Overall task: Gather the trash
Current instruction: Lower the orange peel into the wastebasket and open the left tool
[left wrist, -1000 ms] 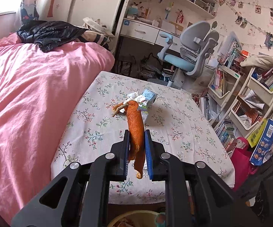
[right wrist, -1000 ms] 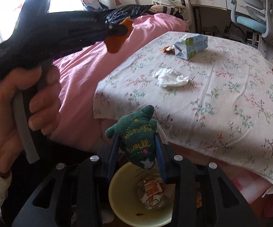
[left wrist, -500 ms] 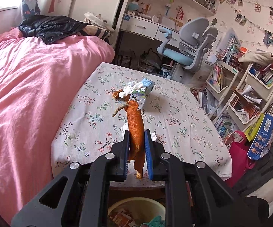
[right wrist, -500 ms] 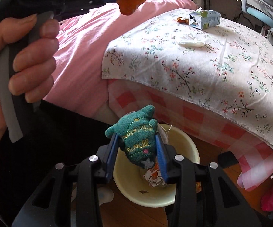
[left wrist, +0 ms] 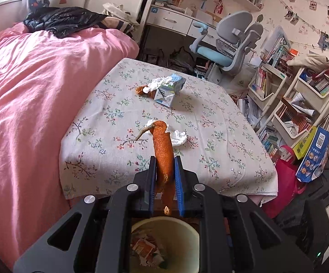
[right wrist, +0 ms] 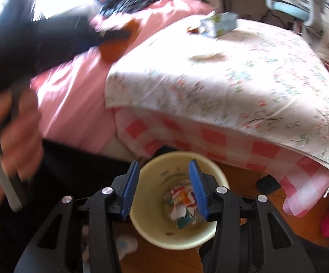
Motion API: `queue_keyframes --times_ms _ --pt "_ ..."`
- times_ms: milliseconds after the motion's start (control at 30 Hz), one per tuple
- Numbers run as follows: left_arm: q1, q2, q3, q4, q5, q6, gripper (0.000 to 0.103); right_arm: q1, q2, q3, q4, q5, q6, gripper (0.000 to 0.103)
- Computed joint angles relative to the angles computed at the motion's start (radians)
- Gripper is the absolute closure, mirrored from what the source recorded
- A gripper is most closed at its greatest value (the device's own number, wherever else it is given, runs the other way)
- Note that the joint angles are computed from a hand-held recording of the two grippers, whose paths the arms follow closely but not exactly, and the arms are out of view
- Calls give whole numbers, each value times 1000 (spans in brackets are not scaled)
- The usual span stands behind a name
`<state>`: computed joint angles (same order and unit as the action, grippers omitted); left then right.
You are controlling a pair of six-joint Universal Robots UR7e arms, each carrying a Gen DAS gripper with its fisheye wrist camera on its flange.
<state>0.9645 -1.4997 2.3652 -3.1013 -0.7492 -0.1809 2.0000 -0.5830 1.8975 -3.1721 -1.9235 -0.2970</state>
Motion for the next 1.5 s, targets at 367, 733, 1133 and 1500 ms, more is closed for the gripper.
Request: queue_keyframes --times_ms 367,733,1133,1500 --pt "-31 -30 68 217 -17 -153 88 -24 -17 27 -199 7 51 48" --pt "-27 -49 79 503 -109 -323 66 -30 -24 39 -248 -4 45 44" --pt "-74 -72 126 386 -17 -319 40 -26 -19 40 -262 -28 35 43" --pt "-129 -88 167 221 123 -285 30 -23 -11 36 -258 -44 24 41"
